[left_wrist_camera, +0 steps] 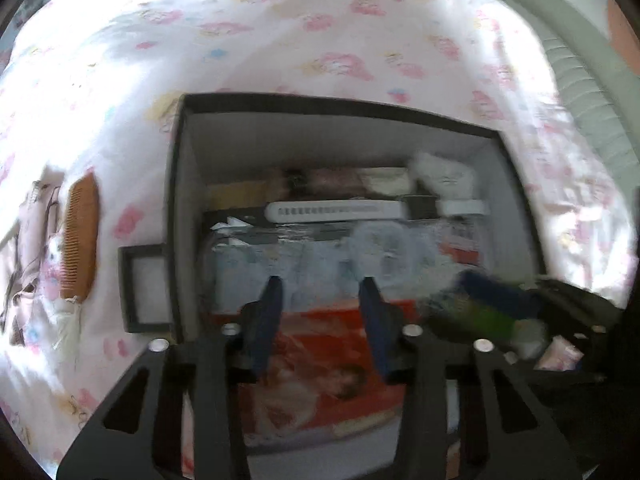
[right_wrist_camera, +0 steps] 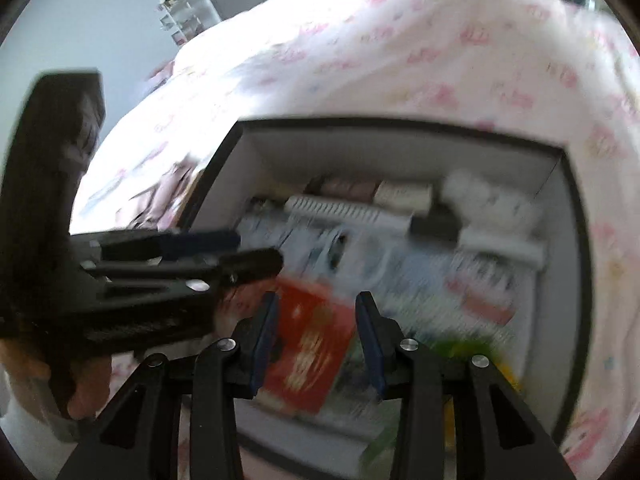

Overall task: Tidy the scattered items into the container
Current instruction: 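Lower the red packet into the box and open the left gripper, then withdraw the left gripper from the box toward the beige cloth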

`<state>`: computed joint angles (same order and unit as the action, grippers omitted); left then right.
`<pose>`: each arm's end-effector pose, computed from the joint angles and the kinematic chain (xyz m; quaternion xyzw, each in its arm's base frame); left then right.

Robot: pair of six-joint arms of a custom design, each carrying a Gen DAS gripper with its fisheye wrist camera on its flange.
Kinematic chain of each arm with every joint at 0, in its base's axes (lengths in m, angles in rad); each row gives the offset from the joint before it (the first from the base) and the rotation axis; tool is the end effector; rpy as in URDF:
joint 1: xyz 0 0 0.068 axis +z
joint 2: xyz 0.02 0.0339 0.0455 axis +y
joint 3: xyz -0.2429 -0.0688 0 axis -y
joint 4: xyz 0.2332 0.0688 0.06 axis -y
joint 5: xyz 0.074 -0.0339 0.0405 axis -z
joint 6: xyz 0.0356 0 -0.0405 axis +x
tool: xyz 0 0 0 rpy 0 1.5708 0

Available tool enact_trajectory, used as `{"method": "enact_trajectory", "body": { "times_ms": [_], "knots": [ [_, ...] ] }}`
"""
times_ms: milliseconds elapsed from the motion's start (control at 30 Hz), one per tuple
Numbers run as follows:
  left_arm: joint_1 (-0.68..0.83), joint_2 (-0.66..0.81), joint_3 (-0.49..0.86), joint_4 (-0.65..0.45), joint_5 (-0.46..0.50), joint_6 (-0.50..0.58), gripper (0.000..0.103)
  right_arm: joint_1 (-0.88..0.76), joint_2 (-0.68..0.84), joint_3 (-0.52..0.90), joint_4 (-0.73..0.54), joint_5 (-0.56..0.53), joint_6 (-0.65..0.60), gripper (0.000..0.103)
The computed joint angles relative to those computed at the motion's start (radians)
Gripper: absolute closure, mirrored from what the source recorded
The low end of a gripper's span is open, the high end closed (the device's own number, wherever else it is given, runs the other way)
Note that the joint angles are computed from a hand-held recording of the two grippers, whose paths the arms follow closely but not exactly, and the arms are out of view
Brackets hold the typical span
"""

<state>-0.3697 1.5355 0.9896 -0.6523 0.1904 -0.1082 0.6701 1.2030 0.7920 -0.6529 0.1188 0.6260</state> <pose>0.2601 -0.1080 0.1850 0.1450 0.9676 -0.1344 0.1570 0.1778 0.1355 0.2064 -0.0064 0.9664 0.1053 0.2342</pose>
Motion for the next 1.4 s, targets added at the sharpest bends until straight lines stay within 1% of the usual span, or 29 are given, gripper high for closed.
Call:
{"method": "enact_trajectory", "body": {
  "times_ms": [33,67,167,200,267,333,367,433,467,533,567,633,700,800,867,933,1000,1100,1133,1167,1200,1300,1367,1400],
  "knots": [
    [-0.013,0.006,0.0,0.013,-0.042,-0.004,0.074,0.011,0.026,0.015,-0.013,0.048,0.018,0.068],
    [-0.019,0.014,0.007,0.01,-0.064,-0.006,0.076,0.018,0.046,0.026,-0.02,0.075,0.032,0.068],
    [-0.036,0.027,0.027,-0.004,-0.085,-0.026,0.076,0.052,0.082,0.023,0.017,0.115,0.047,0.068],
    [-0.041,0.03,0.03,-0.003,-0.091,-0.025,0.076,0.072,0.104,0.035,0.012,0.131,0.05,0.067],
    [-0.047,0.018,0.018,0.015,-0.085,-0.021,0.076,0.106,0.131,0.052,0.002,0.17,0.046,0.067],
    [-0.03,0.014,0.012,0.024,-0.001,-0.006,0.076,0.118,0.102,0.034,-0.002,0.195,0.063,0.067],
    [-0.027,0.017,0.012,0.027,0.021,-0.006,0.076,0.112,0.079,0.013,0.005,0.201,0.068,0.067],
    [-0.06,0.027,0.008,0.037,-0.042,-0.01,0.076,0.096,0.054,-0.01,-0.005,0.223,0.079,0.067],
    [-0.069,0.04,0.009,0.039,-0.057,-0.014,0.076,0.085,0.052,-0.016,-0.008,0.223,0.078,0.067],
    [-0.071,0.09,0.03,0.018,-0.04,-0.035,0.076,0.063,0.055,-0.028,0.01,0.213,0.066,0.067],
    [-0.084,0.09,0.026,0.022,-0.058,-0.047,0.076,0.059,0.057,-0.032,0.015,0.213,0.061,0.067],
    [-0.107,0.087,0.036,-0.005,-0.094,-0.062,0.076,0.053,0.059,-0.035,0.02,0.215,0.055,0.067],
    [-0.102,0.088,0.044,-0.036,-0.06,-0.07,0.075,0.048,0.048,-0.042,0.029,0.204,0.054,0.067],
    [-0.095,0.065,0.036,-0.071,-0.034,-0.058,0.075,0.046,-0.012,-0.063,0.026,0.183,0.064,0.067],
    [-0.084,0.055,0.05,-0.112,-0.009,-0.045,0.075,0.072,-0.043,-0.064,0.002,0.205,0.077,0.068],
    [-0.062,0.036,0.046,-0.115,0.028,-0.031,0.075,0.076,-0.068,-0.074,-0.001,0.192,0.082,0.068],
    [-0.041,0.026,0.043,-0.106,0.057,-0.034,0.075,0.064,-0.083,-0.091,0.015,0.146,0.082,0.068],
    [-0.071,-0.032,0.004,-0.085,0.014,-0.06,0.075,0.075,-0.067,-0.093,0.032,0.138,0.077,0.068],
    [-0.083,-0.058,-0.006,-0.099,0.011,-0.068,0.075,0.078,-0.068,-0.093,0.033,0.133,0.079,0.068],
    [-0.082,-0.078,-0.01,-0.113,0.028,-0.076,0.075,0.074,-0.071,-0.093,0.03,0.119,0.08,0.068],
    [-0.083,-0.141,-0.037,-0.122,0.044,-0.089,0.075,0.091,-0.073,-0.08,-0.002,0.12,0.085,0.068],
    [-0.119,-0.304,-0.09,-0.166,0.017,-0.115,0.072,0.139,-0.124,-0.061,-0.063,0.155,0.108,0.068],
    [-0.137,-0.404,-0.095,-0.218,0.012,-0.124,0.07,0.196,-0.162,-0.024,-0.128,0.2,0.154,0.068],
    [-0.116,-0.42,-0.073,-0.238,0.02,-0.092,0.068,0.243,-0.188,-0.001,-0.169,0.237,0.196,0.068]
  ]
}}
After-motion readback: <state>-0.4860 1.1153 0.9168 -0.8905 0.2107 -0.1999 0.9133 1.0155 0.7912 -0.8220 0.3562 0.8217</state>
